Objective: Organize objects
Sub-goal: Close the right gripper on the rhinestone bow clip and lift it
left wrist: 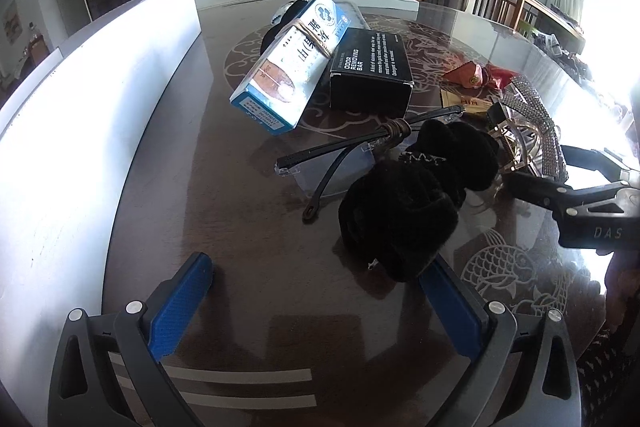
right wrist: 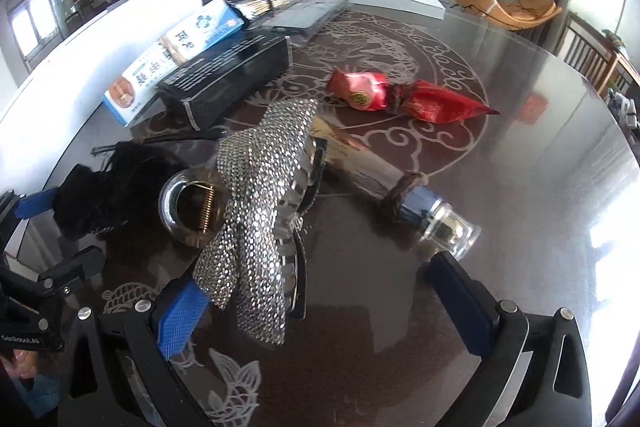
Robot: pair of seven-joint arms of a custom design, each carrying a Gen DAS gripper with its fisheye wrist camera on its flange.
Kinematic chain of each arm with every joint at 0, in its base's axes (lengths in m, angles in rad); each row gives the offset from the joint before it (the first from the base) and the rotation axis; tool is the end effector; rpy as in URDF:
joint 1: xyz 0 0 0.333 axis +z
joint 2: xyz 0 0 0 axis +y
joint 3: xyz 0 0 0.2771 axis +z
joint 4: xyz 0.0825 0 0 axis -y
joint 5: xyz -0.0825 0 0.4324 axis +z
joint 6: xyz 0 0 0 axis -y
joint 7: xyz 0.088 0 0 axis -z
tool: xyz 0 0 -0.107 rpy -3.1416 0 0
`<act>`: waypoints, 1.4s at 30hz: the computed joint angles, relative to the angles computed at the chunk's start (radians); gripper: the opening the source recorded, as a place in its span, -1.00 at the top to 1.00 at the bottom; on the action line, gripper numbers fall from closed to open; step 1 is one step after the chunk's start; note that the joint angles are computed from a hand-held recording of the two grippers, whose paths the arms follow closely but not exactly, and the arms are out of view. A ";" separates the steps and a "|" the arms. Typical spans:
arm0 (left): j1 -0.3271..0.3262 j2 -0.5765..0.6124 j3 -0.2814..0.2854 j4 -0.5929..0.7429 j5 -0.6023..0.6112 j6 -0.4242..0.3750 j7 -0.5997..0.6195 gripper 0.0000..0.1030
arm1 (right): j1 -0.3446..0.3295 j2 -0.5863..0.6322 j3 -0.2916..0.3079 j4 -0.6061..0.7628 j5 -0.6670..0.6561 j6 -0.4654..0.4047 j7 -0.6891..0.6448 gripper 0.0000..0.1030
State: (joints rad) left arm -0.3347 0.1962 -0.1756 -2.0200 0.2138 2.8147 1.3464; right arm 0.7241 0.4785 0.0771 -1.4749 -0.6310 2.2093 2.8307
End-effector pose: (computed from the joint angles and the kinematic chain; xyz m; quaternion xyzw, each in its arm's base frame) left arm 0.5743 -0.3299 0.3571 -0.5058 0.8090 -0.2513 0.1630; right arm 0.5399 0.5171 0.3810 -0.6237 0.7286 -0.2170 0.1815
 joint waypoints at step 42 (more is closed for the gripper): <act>0.024 -0.011 -0.040 0.016 -0.132 -0.101 0.176 -1.00 | -0.007 -0.052 0.009 -0.071 -0.063 -0.031 0.121 -1.00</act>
